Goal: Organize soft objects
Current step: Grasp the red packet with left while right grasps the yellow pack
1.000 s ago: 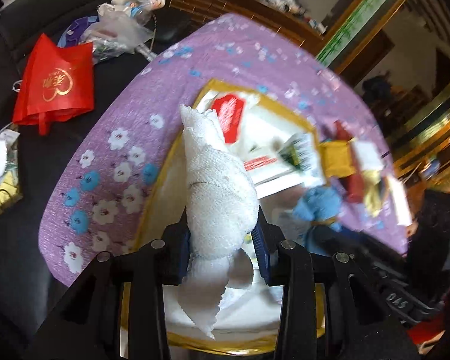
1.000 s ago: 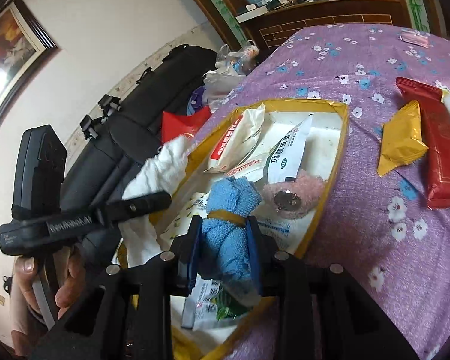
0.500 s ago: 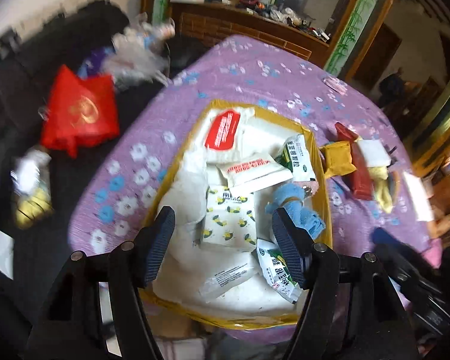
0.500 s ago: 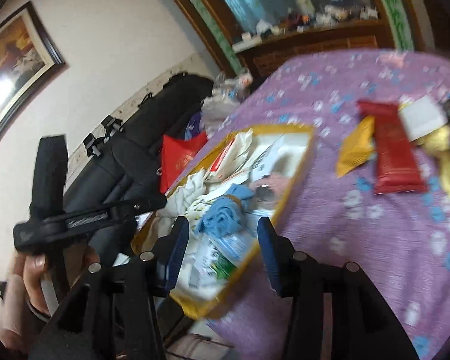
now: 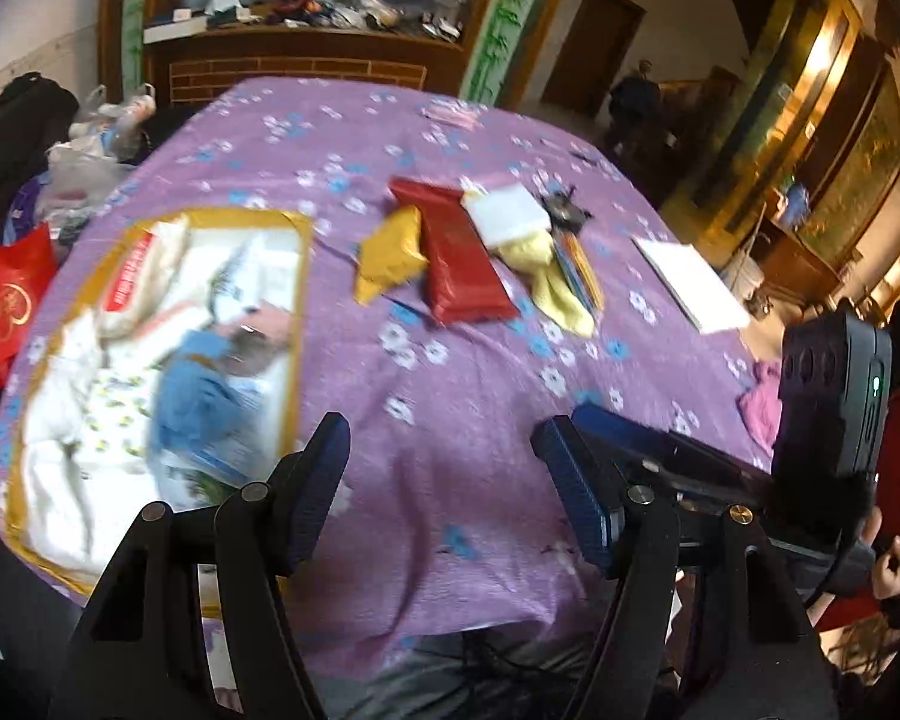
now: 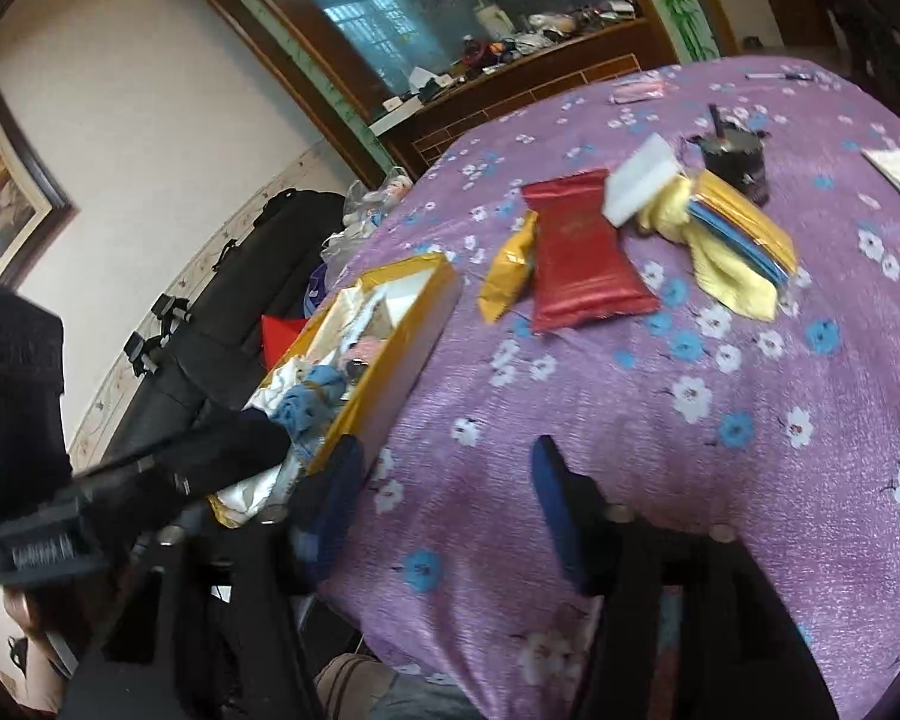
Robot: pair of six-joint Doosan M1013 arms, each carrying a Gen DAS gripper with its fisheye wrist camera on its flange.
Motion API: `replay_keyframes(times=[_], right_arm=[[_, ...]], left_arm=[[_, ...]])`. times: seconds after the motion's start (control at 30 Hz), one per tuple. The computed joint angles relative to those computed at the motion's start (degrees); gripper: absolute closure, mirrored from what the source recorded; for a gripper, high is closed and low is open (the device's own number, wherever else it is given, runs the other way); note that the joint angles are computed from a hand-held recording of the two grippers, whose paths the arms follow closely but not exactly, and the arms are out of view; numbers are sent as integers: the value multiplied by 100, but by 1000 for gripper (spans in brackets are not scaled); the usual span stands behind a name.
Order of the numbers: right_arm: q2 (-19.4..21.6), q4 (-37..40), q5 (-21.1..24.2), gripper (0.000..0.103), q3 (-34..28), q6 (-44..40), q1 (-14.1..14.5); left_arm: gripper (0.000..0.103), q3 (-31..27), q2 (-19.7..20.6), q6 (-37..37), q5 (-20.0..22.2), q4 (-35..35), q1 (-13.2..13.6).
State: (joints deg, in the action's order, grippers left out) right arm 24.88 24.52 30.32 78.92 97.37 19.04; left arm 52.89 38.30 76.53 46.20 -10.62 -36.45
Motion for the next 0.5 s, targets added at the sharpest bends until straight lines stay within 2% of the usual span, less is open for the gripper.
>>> replay_keyframes(times=[0.1,0.2,0.37,0.43,0.5], right_arm=[[-14,20,41,40,70,131,-69],[-60,264,-12,40,176,-80,-156],[-62,533,35,39,244,-241,-283],[-37,560,36,39,233,-258,-321],[-6,446,25,39,195,-118,-348]], left_arm=[[35,-85,94,-81,60,16,-45],[35,-35,102,-231,-64,-47,-46],[35,-141,250,-511,-138,364,-54],[35,-306,372,-488,38,129,6],[35,-502,509,-307,241,-426,103]])
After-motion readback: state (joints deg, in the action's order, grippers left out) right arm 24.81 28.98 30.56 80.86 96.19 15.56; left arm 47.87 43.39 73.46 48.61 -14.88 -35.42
